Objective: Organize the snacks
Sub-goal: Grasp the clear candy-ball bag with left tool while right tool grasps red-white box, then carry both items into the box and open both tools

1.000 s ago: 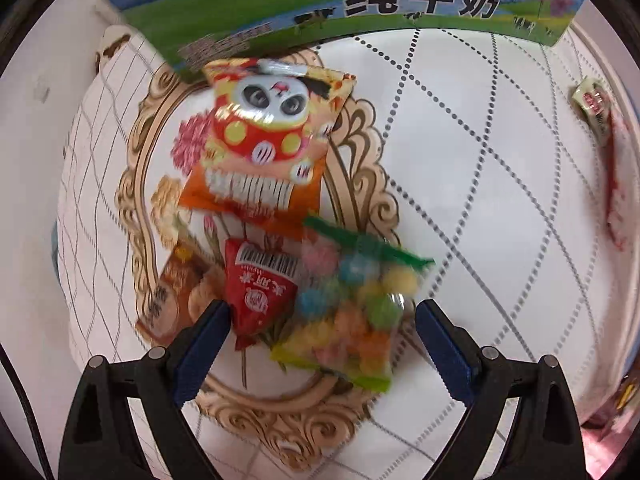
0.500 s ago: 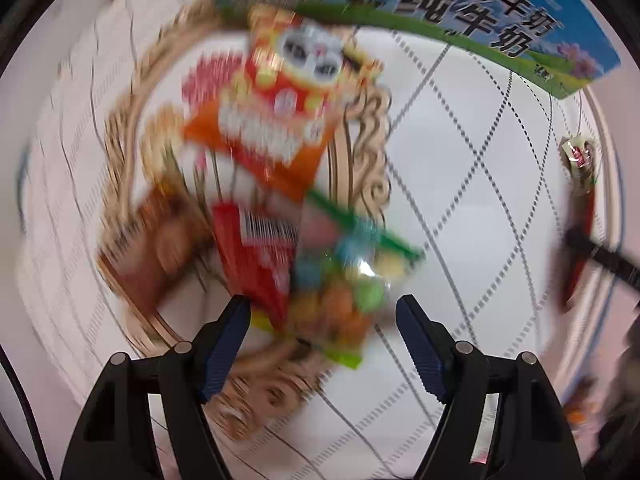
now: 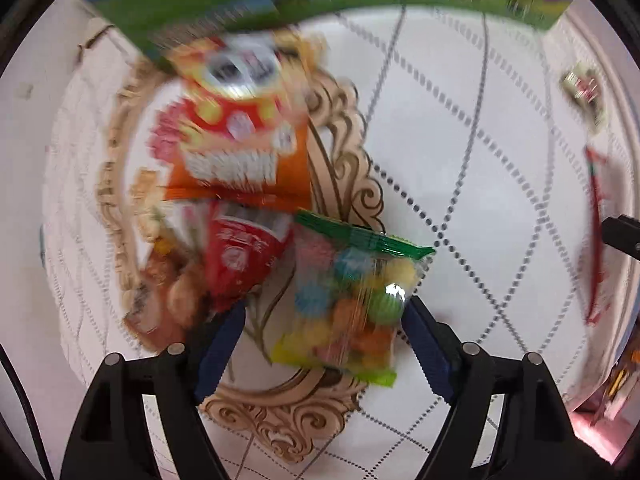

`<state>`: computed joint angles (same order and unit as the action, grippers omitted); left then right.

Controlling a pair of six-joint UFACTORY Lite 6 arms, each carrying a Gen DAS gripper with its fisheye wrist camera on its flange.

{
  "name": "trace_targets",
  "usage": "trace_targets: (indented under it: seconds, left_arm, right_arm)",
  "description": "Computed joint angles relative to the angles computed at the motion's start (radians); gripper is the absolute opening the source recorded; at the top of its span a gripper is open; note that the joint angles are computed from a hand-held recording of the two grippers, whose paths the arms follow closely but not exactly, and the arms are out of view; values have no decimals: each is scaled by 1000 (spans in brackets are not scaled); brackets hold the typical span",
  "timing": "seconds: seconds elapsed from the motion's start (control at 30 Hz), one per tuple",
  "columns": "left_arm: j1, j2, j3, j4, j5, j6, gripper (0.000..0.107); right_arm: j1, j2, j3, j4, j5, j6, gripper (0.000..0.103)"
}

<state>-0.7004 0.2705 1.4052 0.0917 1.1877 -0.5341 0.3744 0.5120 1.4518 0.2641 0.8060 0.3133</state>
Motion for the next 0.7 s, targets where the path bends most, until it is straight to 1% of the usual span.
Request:
trace_targets:
  seconds: [0.03, 0.07, 0.1, 0.13, 0.17, 0.2, 0.23, 0.27, 0.33, 0.37, 0.4, 0.47, 0.57, 0.67, 0.7]
  left_arm:
    - [1, 7, -7, -12, -14, -11, 76]
    - [6, -2, -29, -38, -34, -22, 63]
    - [18, -14, -46, -84, -49, -23, 54]
    - [13, -41, -80, -98, -58, -52, 53]
    - [7, -73, -112, -113, -69, -88, 53]
    - [11, -103, -145, -139, -87, -102, 52]
    - [9, -137, -188, -181, -115, -128, 52]
    - [9, -170, -226, -224, -134, -153, 52]
    - [5, -231, -303, -299, -175, -179, 52]
    - [2, -255, -341, -340, -203, -181, 52]
    - [-10, -269, -375, -367, -229, -188, 52]
    - [-35, -270, -412, -375, -263, -192, 52]
    - [-37, -268, -442, -393, -291, -183, 52]
    - [-7, -212, -406, -392, -293, -145, 52]
    - [25, -188, -378, -383, -279, -114, 52]
  right_arm:
    - [7, 19, 17, -8, 4, 9, 79]
    - [15, 33, 25, -24, 2, 19, 79]
    - [23, 37, 27, -36, -9, 20, 79]
    - [28, 34, 27, -46, -20, 26, 78]
    - [37, 44, 39, -55, -30, 39, 76]
    - [41, 44, 43, -62, -36, 43, 72]
    - [51, 49, 53, -71, -38, 53, 63]
    - [61, 57, 70, -80, -34, 63, 61]
    - [84, 70, 96, -92, -21, 59, 59]
    - [103, 106, 146, -91, -1, 56, 59]
    - [123, 108, 159, -87, 14, 49, 59]
    - [151, 118, 174, -73, 33, 27, 59]
    - [182, 139, 198, -95, 49, 45, 60]
    - [199, 185, 239, -103, 53, 73, 61]
    - [195, 168, 211, -103, 53, 70, 61]
